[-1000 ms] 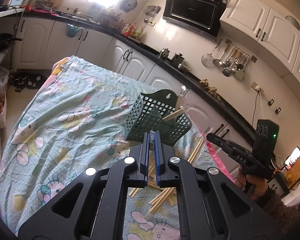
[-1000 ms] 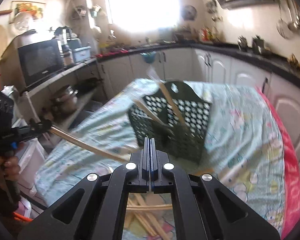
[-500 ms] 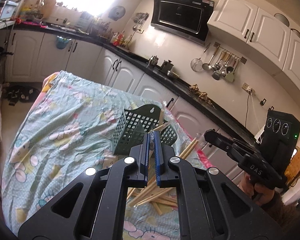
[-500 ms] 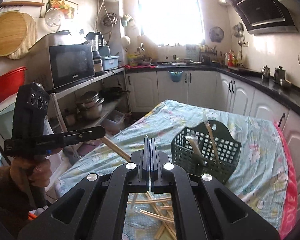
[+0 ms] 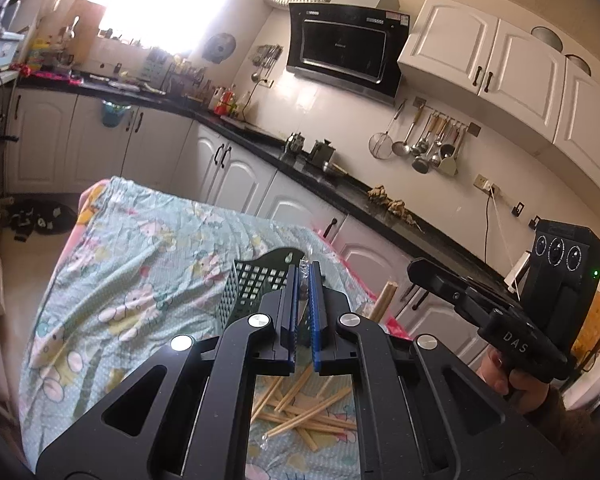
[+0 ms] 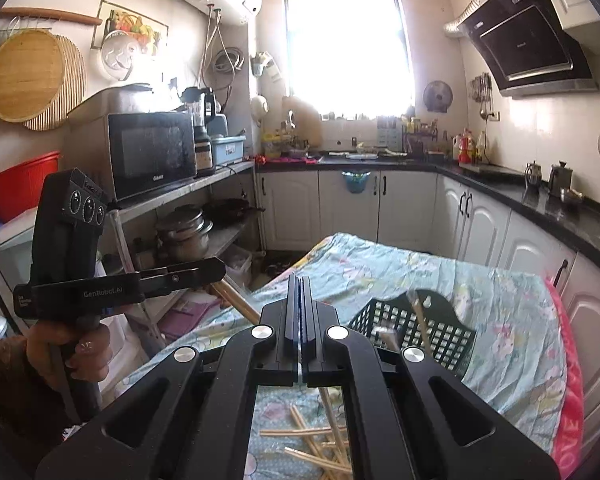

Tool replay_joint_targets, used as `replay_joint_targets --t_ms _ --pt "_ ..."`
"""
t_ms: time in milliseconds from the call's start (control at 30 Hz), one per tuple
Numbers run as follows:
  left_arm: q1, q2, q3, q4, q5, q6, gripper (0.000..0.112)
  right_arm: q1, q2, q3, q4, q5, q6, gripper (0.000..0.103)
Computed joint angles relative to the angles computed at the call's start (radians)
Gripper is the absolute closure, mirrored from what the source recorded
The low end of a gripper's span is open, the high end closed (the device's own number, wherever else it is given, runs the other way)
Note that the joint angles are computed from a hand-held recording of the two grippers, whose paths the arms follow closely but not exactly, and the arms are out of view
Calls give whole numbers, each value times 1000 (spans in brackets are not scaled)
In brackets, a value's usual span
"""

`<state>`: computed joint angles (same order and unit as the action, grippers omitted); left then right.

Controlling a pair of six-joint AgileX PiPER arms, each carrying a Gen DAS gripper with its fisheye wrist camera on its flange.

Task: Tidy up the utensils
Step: 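Lower the held chopstick into the green basket with the left gripper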

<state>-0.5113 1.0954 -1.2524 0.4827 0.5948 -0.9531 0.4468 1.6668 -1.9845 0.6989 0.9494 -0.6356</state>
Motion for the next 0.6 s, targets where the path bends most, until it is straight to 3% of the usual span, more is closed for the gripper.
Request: replay_joint_targets --t_ms 333,600 --pt "16 34 -131 -17 31 80 110 -14 56 -168 -6 34 51 102" --pt "34 68 -247 -30 60 145 110 -35 148 -418 -46 92 141 102"
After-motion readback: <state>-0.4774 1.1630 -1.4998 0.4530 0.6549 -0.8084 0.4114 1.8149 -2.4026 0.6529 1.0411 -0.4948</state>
